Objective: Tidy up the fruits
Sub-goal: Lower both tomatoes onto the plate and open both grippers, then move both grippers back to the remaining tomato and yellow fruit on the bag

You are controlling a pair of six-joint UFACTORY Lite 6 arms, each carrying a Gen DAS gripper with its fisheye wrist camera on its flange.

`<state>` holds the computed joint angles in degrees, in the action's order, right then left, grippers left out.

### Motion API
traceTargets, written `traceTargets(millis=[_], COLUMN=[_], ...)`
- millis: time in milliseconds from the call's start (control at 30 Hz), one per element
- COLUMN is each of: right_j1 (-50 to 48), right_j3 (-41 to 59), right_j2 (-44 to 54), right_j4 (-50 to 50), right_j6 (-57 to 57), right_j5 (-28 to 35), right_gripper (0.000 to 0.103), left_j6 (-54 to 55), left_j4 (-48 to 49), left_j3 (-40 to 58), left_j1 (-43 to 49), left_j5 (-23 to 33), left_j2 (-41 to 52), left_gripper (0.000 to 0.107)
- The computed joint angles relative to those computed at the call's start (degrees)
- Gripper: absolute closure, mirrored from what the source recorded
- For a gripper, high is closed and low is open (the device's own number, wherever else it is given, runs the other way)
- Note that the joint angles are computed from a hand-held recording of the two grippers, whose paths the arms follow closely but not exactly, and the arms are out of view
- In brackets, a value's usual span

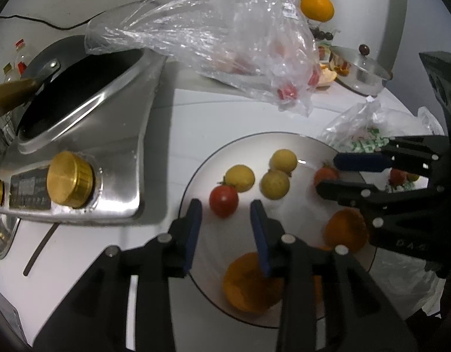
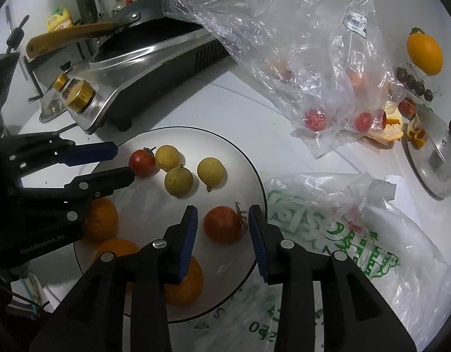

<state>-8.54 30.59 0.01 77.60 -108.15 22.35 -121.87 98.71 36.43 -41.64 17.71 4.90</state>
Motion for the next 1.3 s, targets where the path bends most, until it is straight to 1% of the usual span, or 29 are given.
traceTargets(millis=[67, 100, 133, 200, 300, 467, 533, 567, 600, 633, 733, 833, 1000, 1133, 1167, 1267, 1300], right_j1=[-0.05, -0.25, -0.43, -0.76, -0.07, 0.2, 0.31, 0.31, 0.29, 0.29, -0.11, -0.28, -0.11, -0.38, -0.61, -1.35, -1.66], right_j3=[-0.33, -0.62, -0.85, -1.16, -1.22, -0.98, -0.93, -0.82, -0.58, -0.54, -0.4, -0.24, -0.27, -0.32, -0.3, -0.75, -0.88], right_j2=[-0.52, -1.03, -1.48, -2.25, -2.01, -0.82, -0.56, -0.31, 0.08, 0.25, 0.56, 0.87, 1.05, 0.87, 0.8, -0.34, -0.95], right_j4=[-0.04, -0.19, -0.37, -0.63, -0.72, 0.82, 1.67, 2.03, 2.44, 2.86, 3.53, 4.59, 6.04, 5.24, 4.84, 3.9, 2.98], right_j6=[-0.07, -0.04, 0.05, -0.14, -0.51, -2.1, -2.93, -3.34, -3.79, -4.31, -5.38, -6.35, -7.71, -6.08, -5.65, -4.77, -3.92], right_j5=[-0.06, 0.19, 0.39, 0.99, 0.48, 0.35, 0.15, -0.03, -0.06, -0.14, 0.39, 0.68, 0.59, 1.05, 1.27, 2.27, 2.72], right_gripper=[0.065, 0.065, 0.065, 0.065, 0.065, 0.065, 0.067, 0.069, 0.073, 0.075, 0.076, 0.076, 0.076, 0.076, 0.074, 0.064, 0.064], left_j6=[-1.05, -1.52, -2.15, -3.1, -7.66, -8.06, -7.99, -7.58, -6.59, -5.01, -2.26, 2.98, 3.9, 4.48, 4.2, 3.93, 4.36], left_j4=[1.05, 1.58, 2.4, 4.02, 10.5, 13.25, 14.08, 13.92, 13.16, 11.71, 10.01, 5.84, 4.14, 3.13, 3.18, 2.86, 2.1], left_j3=[-0.5, -0.57, -0.55, -0.04, 0.68, 3.24, 4.27, 4.72, 5.15, 5.34, 5.24, 4.24, 2.96, 3.36, 3.24, 2.91, 2.88], left_j1=[-0.11, 0.03, 0.26, 0.91, 1.6, 2.29, 2.37, 2.43, 2.32, 1.81, 1.89, 0.83, 0.1, 0.33, 0.37, 0.13, -0.09], left_j5=[0.01, -0.13, -0.17, -0.41, -1.12, -1.91, -1.98, -1.98, -1.8, -0.59, 0.02, 0.95, 0.91, 0.73, 0.75, 1.01, 1.18], left_j2=[-0.82, -0.94, -0.96, -0.38, 0.69, 4.39, 6.07, 6.85, 7.62, 8.14, 8.26, 7.28, 5.97, 6.13, 5.86, 5.08, 4.7], left_gripper=[0.068, 0.064, 0.063, 0.063, 0.063, 0.063, 0.064, 0.065, 0.068, 0.072, 0.077, 0.078, 0.078, 0.077, 0.077, 0.077, 0.077])
